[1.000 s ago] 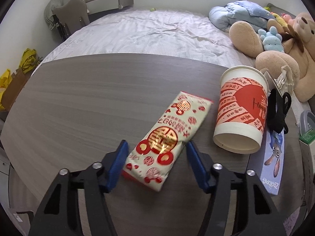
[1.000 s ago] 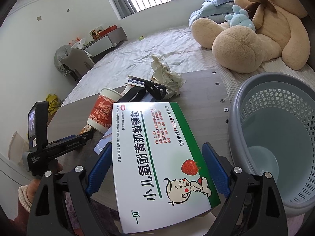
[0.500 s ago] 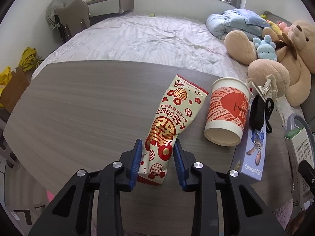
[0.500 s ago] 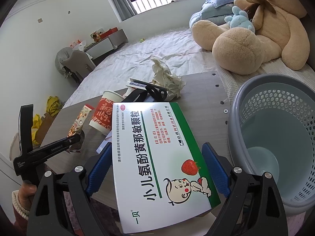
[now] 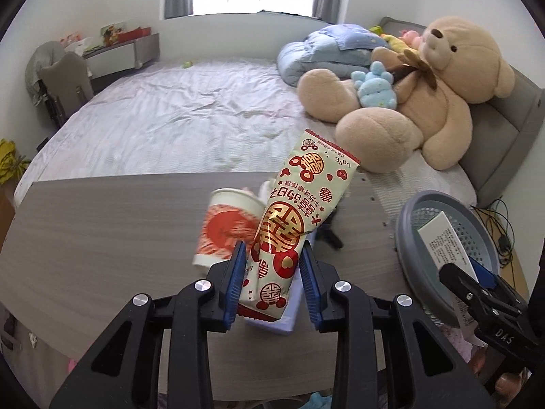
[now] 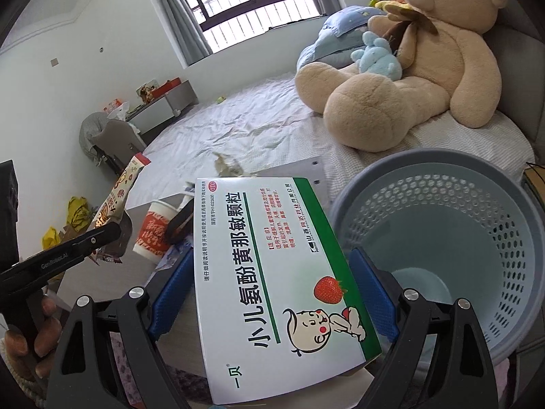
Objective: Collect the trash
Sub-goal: 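Carry both items over the grey basket and open both tools to drop them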
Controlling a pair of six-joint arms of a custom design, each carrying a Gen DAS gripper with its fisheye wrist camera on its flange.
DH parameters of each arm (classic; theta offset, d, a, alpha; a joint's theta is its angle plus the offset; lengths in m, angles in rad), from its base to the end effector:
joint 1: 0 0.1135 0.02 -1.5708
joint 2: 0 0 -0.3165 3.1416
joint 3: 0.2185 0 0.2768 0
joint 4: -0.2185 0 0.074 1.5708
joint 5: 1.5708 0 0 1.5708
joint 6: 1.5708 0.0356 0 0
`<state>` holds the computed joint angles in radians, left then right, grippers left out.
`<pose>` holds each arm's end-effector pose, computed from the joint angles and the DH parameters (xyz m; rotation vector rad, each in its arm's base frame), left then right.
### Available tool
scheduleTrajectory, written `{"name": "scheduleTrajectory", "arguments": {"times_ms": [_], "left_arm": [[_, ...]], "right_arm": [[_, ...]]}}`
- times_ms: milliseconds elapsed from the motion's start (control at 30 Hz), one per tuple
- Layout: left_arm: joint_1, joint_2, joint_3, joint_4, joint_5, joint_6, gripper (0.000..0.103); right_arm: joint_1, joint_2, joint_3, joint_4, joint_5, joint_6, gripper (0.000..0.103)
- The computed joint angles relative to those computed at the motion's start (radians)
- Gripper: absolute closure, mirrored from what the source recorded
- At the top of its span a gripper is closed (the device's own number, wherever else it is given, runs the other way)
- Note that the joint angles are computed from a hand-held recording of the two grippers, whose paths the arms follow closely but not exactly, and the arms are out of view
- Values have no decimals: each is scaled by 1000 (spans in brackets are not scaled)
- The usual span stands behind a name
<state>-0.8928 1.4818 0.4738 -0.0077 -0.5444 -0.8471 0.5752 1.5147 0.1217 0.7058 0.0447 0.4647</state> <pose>0.1661 -0.1768 0.1434 -0.1348 2.3828 -0.0898 0.1635 0.1041 0.1047 -0.1030 2.3045 0.4973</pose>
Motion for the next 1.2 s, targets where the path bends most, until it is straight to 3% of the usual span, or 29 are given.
{"name": "scheduleTrajectory", "arguments": {"times_ms": [200, 467, 700, 933, 1200], "left_arm": [[-55, 240, 208, 72, 108, 106, 71], [-103, 487, 492, 1, 153, 189, 71], [-121, 567, 594, -64, 178, 198, 69], [-122, 553, 603, -87, 144, 181, 34], [-119, 543, 592, -101, 127, 151, 32]], "right_arm": [[-299, -115, -72, -74, -80, -125, 17], [-624, -63, -95, -58, -173, -325, 17], [-683, -43, -87, -40, -229, -374, 17], [-711, -35, -67, -48, -263, -385, 17], [-671, -60, -60, -76, -231, -365, 16]]}}
